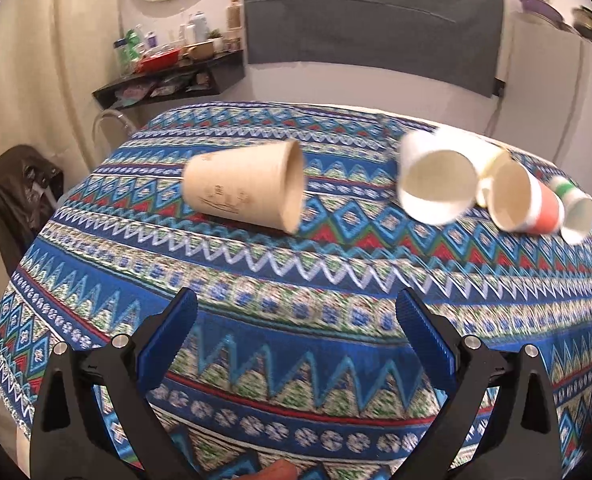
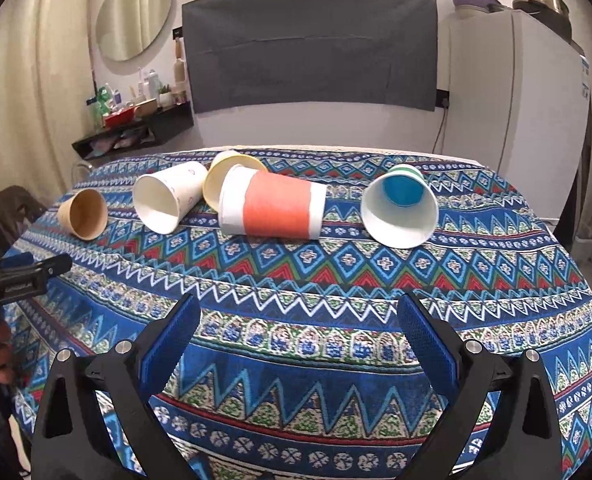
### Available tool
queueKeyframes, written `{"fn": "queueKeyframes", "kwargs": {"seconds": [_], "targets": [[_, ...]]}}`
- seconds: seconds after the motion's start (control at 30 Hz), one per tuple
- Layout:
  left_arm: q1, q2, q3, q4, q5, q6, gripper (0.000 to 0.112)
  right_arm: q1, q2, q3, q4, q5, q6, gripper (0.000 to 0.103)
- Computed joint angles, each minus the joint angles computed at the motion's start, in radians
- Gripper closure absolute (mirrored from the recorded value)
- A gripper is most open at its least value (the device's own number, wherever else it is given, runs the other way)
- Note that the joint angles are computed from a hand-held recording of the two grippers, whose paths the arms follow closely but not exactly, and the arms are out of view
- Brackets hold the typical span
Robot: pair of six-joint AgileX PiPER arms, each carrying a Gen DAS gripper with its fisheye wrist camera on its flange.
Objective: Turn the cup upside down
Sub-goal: 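Move the left tool to the tan printed cup and close on it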
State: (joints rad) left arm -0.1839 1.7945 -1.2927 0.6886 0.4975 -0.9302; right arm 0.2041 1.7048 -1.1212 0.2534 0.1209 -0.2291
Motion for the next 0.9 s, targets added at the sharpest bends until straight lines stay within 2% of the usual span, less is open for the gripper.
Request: {"fn": "queueKeyframes", "kwargs": {"seconds": [0.17, 0.3, 0.53, 0.67, 0.77, 0.83, 0.9], "targets": [[0.030, 0.037, -0.072, -0.007, 0.062, 0.006, 0.015, 0.019, 0.038, -0.067, 0.147, 0.046, -0.141, 0.008], [0.054, 0.075, -0.135, -0.043, 0.103, 0.050, 0.015, 0.051, 0.078, -0.131, 0.117, 0.075, -0.105, 0.008], [0.096, 0.125, -0.231, -0.133, 0.126, 0.140, 0.015, 0.099, 0.145, -0.246, 0.002, 0.125, -0.001, 0.008], [0.092, 0.170, -0.297, -0.080, 0.170, 0.103, 0.015, 0.112, 0.186, -0.300, 0.030, 0.152, -0.018, 0.008], [0.104, 0.187, -0.324, -0.114, 0.160, 0.138, 0.016, 0.123, 0.219, -0.333, 0.032, 0.161, -0.030, 0.008], [0.105, 0.192, -0.329, -0.107, 0.152, 0.130, 0.023, 0.127, 0.239, -0.350, 0.013, 0.169, -0.023, 0.008], [0.106, 0.196, -0.332, -0.115, 0.149, 0.149, 0.036, 0.128, 0.262, -0.387, 0.009, 0.206, -0.014, 0.008]]}}
